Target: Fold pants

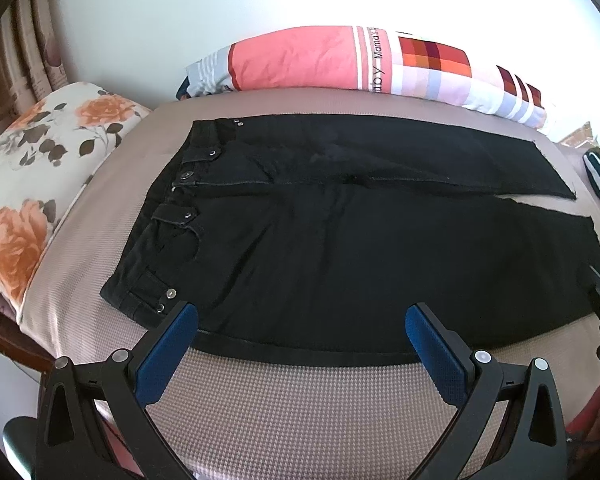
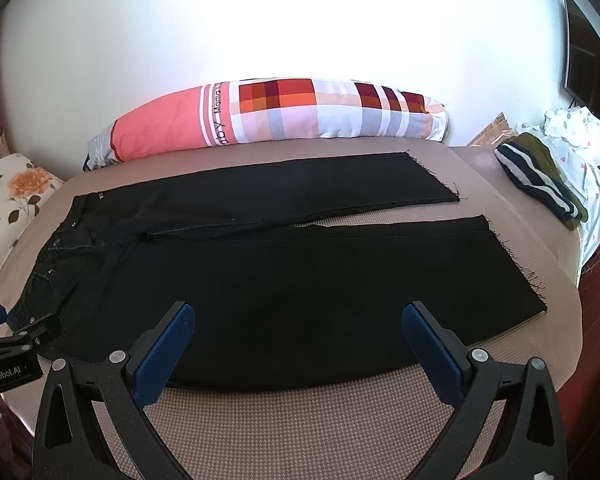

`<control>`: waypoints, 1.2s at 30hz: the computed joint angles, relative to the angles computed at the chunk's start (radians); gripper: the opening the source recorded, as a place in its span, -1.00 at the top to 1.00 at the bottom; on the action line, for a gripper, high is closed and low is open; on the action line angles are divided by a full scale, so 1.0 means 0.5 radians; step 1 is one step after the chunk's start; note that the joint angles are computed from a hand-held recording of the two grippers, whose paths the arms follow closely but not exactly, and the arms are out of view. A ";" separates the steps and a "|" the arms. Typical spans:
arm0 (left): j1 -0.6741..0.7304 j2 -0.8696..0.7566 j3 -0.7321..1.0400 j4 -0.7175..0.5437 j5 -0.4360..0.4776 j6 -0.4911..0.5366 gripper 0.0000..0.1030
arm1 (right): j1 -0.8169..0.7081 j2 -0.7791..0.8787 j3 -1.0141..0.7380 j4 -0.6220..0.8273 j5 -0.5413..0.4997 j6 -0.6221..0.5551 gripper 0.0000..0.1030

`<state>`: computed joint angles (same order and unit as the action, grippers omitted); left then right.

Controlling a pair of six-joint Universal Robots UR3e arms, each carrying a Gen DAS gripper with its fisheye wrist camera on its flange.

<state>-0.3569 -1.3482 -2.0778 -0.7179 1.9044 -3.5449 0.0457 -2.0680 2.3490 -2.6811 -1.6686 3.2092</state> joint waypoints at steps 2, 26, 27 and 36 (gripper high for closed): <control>0.024 0.011 0.011 -0.014 -0.019 0.011 -0.99 | -0.036 -0.034 0.018 0.002 0.034 -0.007 -1.00; 1.903 -0.696 0.868 -0.594 -1.775 1.016 -0.07 | 0.002 0.730 -0.739 0.034 0.332 -0.093 -1.00; 1.951 -0.819 0.980 -0.655 -1.864 1.049 -0.07 | 0.032 0.817 -0.821 0.047 0.340 -0.079 -1.00; 2.091 -1.764 2.091 -1.208 -2.146 1.174 0.10 | 0.283 1.489 -1.436 0.213 0.270 0.063 -1.00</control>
